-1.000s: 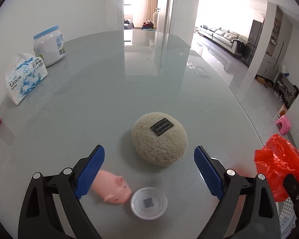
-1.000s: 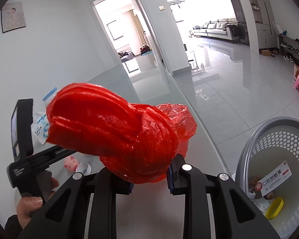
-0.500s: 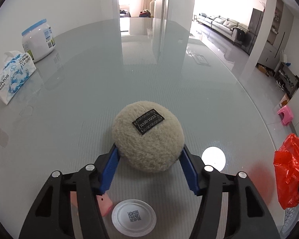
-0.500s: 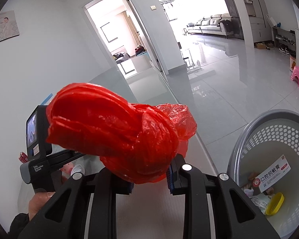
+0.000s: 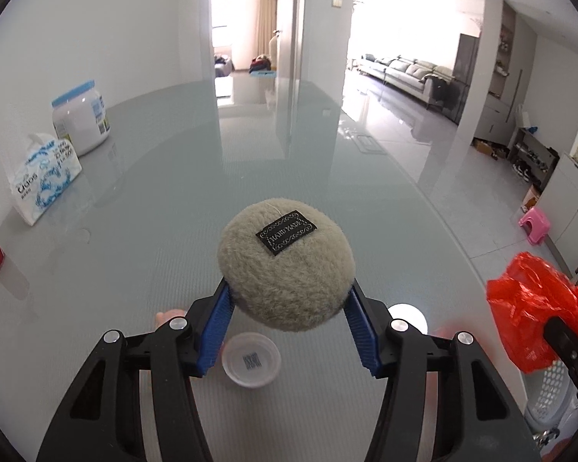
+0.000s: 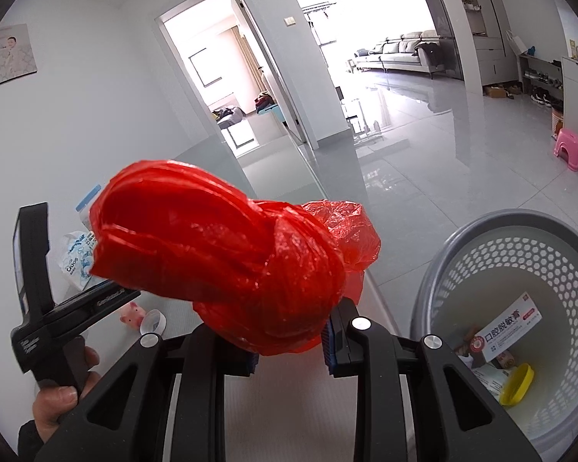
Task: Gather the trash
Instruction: 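Carry fuzzy ball with left tool while right tool carries red bag to basket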
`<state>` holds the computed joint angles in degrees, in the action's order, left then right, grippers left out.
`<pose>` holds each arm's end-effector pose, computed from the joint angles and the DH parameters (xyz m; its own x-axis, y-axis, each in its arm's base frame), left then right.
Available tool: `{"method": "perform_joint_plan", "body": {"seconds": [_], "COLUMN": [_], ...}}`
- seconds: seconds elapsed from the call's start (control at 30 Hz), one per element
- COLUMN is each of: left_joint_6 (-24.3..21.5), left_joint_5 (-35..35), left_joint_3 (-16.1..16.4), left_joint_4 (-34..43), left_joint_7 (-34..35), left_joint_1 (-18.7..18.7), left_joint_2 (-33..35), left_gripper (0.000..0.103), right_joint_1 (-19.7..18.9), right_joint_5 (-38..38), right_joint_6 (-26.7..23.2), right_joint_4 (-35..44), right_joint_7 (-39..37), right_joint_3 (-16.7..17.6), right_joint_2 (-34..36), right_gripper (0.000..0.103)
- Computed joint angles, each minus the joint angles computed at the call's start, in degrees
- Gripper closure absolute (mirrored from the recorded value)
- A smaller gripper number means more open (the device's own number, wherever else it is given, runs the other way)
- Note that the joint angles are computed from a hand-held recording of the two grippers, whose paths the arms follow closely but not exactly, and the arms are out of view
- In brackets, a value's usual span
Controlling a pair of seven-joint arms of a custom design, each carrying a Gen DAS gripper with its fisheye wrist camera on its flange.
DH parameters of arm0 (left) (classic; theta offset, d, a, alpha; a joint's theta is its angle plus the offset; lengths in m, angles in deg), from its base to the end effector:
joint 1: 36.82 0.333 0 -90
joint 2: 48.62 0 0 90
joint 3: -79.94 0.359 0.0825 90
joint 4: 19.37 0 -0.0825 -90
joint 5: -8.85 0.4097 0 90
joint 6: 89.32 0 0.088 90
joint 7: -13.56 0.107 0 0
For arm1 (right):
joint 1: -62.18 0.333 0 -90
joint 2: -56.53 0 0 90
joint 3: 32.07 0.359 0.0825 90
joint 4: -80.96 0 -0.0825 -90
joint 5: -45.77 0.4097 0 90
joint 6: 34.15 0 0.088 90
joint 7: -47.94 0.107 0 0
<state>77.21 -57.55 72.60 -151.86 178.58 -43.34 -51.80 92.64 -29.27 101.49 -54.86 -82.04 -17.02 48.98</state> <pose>0.5408 -0.0769 0.4403 -0.4856 -0.8738 0.0281 -0.6133 0.3176 -0.7232 0.3672 0.3601 0.4209 -0.4380 -0.8131 -0.3835 -0.3927 0.5568 -0.7320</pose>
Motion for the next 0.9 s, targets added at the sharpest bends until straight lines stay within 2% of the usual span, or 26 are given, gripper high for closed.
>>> {"method": "perform_joint_plan", "body": {"seconds": [0.17, 0.27, 0.6, 0.9], "left_joint_6": [-1.2, -2.1, -8.7, -10.8], "left_joint_5": [-6.2, -8.5, -7.8, -6.0], "left_joint_3": [0.8, 1.6, 2.3, -0.3], "left_joint_4": [-5.5, -8.2, -16.4, -21.1], "left_joint_7": [8.4, 11.1, 10.1, 9.7], "left_joint_1": [-2.3, -4.0, -9.4, -15.5], "left_joint_2": [-7.1, -10.8, -21.1, -24.4], "left_gripper": [0.048, 0.048, 0.048, 0.048], "right_joint_1": [1.4, 2.3, 6.4, 10.6], "right_joint_5": [3.5, 6.3, 19.8, 30.0], "right_joint_6": [-3.8, -6.2, -16.4, -21.0], "right_joint_4": [-2.4, -4.7, -13.0, -20.1], "right_joint_7": [-0.4, -0.6, 1.1, 5.1], "right_joint_3": [1.8, 3.1, 8.5, 11.8], "right_joint_2": [-3.2, -6.1, -15.9, -22.8], "right_gripper": [0.079, 0.079, 0.079, 0.079]}}
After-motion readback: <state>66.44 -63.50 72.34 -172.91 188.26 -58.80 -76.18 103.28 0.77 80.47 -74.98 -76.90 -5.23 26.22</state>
